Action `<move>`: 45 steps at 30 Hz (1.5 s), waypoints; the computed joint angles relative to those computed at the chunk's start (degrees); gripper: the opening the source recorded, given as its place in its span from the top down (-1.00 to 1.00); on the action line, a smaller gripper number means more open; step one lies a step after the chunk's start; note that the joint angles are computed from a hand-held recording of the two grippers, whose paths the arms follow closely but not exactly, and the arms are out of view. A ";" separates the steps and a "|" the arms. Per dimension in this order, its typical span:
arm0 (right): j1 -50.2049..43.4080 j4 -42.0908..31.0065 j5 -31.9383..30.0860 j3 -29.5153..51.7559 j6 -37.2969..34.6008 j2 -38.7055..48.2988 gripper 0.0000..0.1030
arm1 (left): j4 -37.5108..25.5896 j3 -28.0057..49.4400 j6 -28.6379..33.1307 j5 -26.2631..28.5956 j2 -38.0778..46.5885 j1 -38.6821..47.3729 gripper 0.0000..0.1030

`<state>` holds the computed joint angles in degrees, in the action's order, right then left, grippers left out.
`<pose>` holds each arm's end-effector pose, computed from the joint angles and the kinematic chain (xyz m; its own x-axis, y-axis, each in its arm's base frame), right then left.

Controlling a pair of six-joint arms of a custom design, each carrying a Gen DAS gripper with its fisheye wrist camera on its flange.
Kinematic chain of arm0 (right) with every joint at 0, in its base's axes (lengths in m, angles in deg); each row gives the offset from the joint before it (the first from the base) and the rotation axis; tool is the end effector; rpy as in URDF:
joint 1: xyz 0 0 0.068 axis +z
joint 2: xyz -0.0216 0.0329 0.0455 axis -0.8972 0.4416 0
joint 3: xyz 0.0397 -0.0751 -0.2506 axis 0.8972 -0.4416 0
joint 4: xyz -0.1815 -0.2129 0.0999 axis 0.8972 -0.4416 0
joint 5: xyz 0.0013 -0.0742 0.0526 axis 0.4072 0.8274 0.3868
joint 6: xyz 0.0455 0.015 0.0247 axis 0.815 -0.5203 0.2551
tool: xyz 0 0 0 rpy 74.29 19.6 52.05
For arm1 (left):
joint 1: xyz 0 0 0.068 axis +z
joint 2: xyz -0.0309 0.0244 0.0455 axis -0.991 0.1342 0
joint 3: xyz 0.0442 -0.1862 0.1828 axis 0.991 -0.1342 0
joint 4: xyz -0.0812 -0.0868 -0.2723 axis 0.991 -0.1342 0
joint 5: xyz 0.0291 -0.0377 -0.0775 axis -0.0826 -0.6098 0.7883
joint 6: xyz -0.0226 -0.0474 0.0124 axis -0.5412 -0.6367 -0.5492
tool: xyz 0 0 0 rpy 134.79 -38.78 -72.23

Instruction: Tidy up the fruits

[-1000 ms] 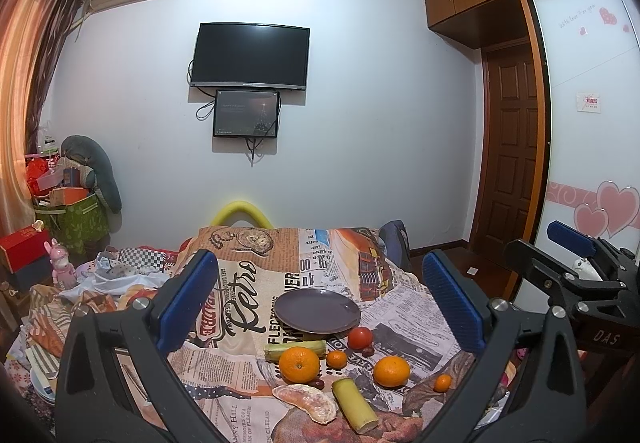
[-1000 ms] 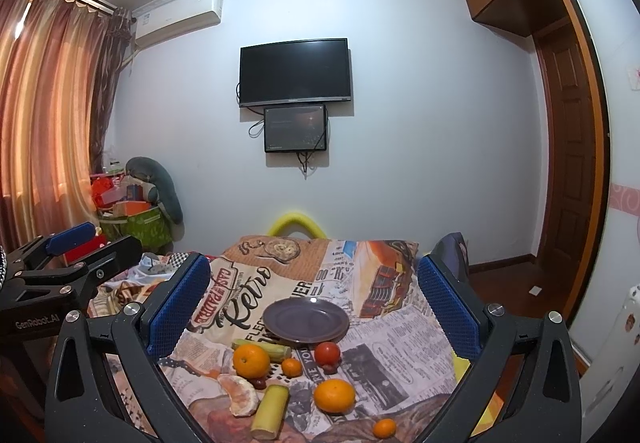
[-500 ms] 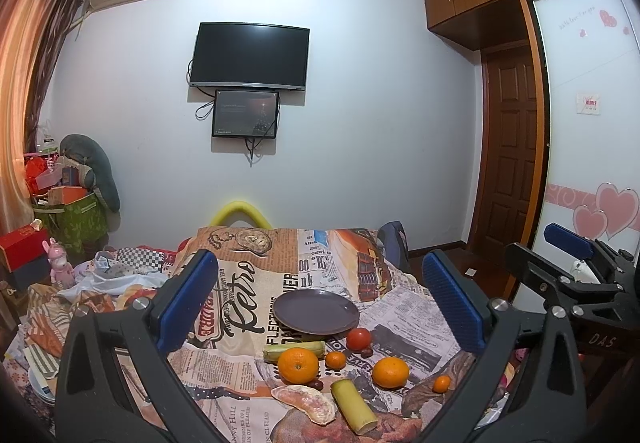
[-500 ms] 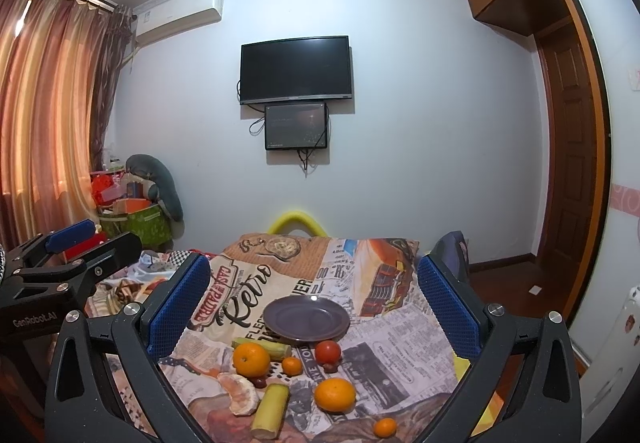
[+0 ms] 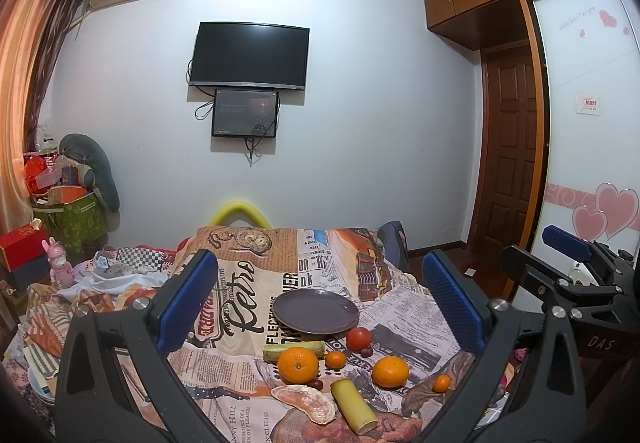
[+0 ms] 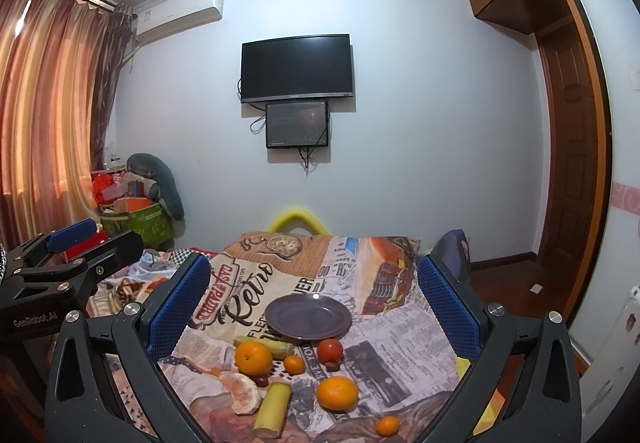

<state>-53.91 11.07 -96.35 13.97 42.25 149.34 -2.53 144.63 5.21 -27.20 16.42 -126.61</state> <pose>0.2962 0.0654 0.4525 -0.1821 -0.0584 -0.9816 -0.5320 0.8454 0.0484 0.2101 -0.1649 0.4048 -0.1508 -0.0911 -0.9844 -0.1968 0.9786 -0.0604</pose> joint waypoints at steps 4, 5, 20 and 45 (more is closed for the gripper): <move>0.03 0.18 -0.08 -0.23 0.14 0.12 -1.00 | -0.50 0.62 -0.24 0.64 0.50 0.25 -1.00; -0.01 0.12 -0.10 -0.14 0.14 0.23 -1.00 | -0.63 0.71 -0.31 0.78 0.64 0.35 -1.00; -2.51 -8.13 -0.07 3.15 -1.15 9.24 -1.00 | -5.38 1.46 -6.88 13.73 6.67 9.88 -0.93; -3.24 -21.46 -2.77 12.27 -12.24 28.24 -0.12 | -11.61 8.64 -11.11 41.07 32.08 21.22 -0.03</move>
<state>-57.15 -10.39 -99.11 26.24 30.01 177.58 -14.14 153.27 -5.90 13.87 48.50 -105.39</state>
